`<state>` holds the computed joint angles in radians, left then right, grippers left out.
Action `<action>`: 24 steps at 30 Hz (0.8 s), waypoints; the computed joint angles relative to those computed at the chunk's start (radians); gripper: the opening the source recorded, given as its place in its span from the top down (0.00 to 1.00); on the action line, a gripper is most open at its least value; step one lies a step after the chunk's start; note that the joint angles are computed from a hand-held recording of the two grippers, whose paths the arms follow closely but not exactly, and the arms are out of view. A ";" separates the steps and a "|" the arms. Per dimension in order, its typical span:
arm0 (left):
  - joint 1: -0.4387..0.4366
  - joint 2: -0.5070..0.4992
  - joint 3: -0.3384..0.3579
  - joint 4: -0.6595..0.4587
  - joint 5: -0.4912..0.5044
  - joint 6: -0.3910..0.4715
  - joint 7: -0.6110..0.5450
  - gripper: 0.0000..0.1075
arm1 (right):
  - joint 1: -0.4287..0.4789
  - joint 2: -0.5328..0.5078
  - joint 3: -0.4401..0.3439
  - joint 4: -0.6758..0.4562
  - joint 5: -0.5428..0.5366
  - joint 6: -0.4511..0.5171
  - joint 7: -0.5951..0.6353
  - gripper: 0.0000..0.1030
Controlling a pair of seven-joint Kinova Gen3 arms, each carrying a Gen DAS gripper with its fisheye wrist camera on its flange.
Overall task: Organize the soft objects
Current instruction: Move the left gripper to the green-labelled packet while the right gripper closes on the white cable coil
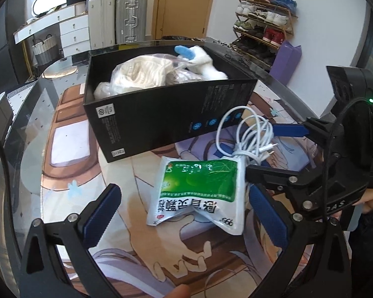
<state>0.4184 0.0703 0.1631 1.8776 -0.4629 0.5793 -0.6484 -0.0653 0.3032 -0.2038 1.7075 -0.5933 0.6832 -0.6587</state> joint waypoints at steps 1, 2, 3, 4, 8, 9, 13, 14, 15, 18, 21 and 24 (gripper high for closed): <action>-0.001 0.002 -0.001 -0.002 0.002 0.005 0.005 0.04 | 0.001 0.000 0.000 0.001 -0.001 0.001 0.000 0.01; -0.003 0.004 -0.003 -0.003 0.004 0.005 0.006 0.04 | 0.000 0.000 0.001 0.000 0.000 0.003 -0.001 0.01; -0.007 0.007 -0.005 -0.003 0.014 0.003 0.000 0.04 | 0.000 0.000 0.001 0.000 0.001 0.004 -0.002 0.01; -0.010 0.008 -0.006 -0.004 0.021 0.002 -0.005 0.04 | 0.001 0.001 0.001 0.001 0.001 0.005 0.000 0.01; -0.011 0.008 -0.010 0.002 0.024 -0.005 -0.002 0.04 | -0.003 0.003 0.009 -0.007 0.018 0.013 -0.008 0.01; -0.016 0.005 -0.011 0.005 0.034 -0.011 -0.014 0.04 | -0.002 0.004 0.011 -0.010 0.023 0.016 -0.009 0.01; -0.035 -0.003 -0.016 0.019 0.064 -0.029 -0.045 0.04 | 0.006 0.009 0.016 -0.023 0.035 0.039 -0.007 0.01; -0.033 -0.001 -0.017 0.016 0.054 -0.021 -0.032 0.04 | 0.009 0.011 0.018 -0.027 0.037 0.043 -0.006 0.01; -0.027 0.006 -0.017 0.010 0.032 -0.003 -0.008 0.04 | 0.009 0.013 0.023 -0.033 0.046 0.050 -0.012 0.01; -0.018 0.008 -0.014 0.007 0.008 0.011 0.010 0.04 | 0.016 0.015 0.028 -0.040 0.054 0.057 -0.016 0.01; -0.005 0.019 -0.011 -0.009 -0.015 0.034 0.028 0.04 | 0.023 0.016 0.024 -0.038 0.049 0.053 -0.009 0.01; 0.002 0.026 -0.012 -0.018 -0.019 0.047 0.019 0.04 | 0.019 0.013 0.020 -0.030 0.047 0.042 -0.007 0.01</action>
